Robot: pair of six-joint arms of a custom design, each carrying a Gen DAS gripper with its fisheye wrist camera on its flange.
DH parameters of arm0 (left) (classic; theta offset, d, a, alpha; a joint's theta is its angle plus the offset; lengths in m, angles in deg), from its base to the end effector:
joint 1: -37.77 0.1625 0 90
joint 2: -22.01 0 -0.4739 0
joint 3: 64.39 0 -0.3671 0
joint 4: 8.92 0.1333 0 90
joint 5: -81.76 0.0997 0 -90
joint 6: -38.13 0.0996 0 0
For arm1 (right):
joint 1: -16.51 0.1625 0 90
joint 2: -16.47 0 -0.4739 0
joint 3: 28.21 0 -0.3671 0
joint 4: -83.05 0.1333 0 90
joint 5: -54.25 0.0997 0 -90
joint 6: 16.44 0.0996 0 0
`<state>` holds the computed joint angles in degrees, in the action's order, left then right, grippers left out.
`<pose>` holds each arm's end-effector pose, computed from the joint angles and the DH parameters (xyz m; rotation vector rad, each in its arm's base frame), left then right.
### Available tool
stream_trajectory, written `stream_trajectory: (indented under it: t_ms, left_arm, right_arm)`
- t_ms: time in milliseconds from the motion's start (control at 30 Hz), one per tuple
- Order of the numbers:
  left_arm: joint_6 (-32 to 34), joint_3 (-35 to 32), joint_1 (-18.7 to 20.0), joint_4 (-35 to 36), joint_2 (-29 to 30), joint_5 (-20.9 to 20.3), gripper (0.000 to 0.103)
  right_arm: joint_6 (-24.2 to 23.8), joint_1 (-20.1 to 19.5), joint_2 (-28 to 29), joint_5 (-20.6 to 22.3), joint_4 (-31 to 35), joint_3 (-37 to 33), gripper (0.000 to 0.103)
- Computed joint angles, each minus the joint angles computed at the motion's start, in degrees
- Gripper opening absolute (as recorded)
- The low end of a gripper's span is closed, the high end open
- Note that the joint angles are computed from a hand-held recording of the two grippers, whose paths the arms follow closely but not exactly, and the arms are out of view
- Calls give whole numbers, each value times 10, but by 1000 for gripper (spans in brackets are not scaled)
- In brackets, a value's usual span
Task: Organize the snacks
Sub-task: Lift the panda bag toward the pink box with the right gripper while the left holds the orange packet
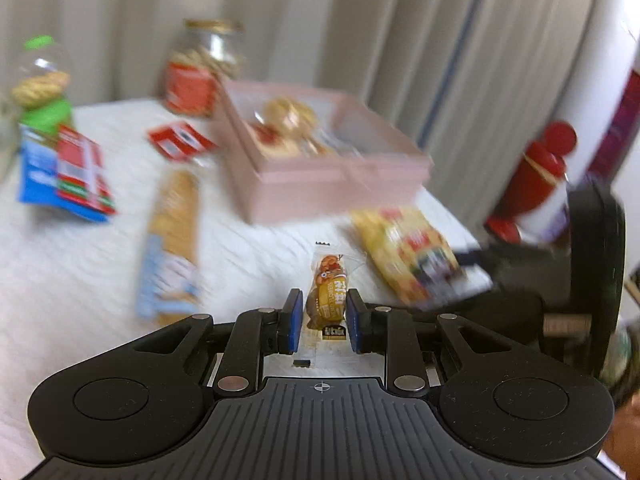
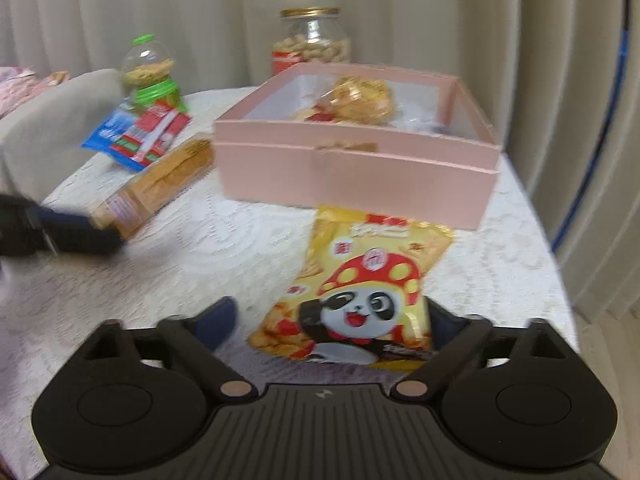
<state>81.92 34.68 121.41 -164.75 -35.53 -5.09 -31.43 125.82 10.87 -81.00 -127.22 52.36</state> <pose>0.0647 -0.6723 0.2694 1.2138 2.6346 -0.5659 0.2862 -0.6275 -0.1243 0.2852 -2.2308 0.9587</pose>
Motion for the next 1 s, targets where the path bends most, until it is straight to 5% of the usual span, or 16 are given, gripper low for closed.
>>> stream_trajectory:
  t_ms: [800, 1000]
  left_arm:
    - [-68, -13, 14, -30, 19, 41, 28]
    - [-61, -4, 10, -41, 17, 48, 28]
  right_arm:
    - [13, -1, -7, 1, -2, 9, 102]
    - [56, -4, -22, -2, 21, 9, 90]
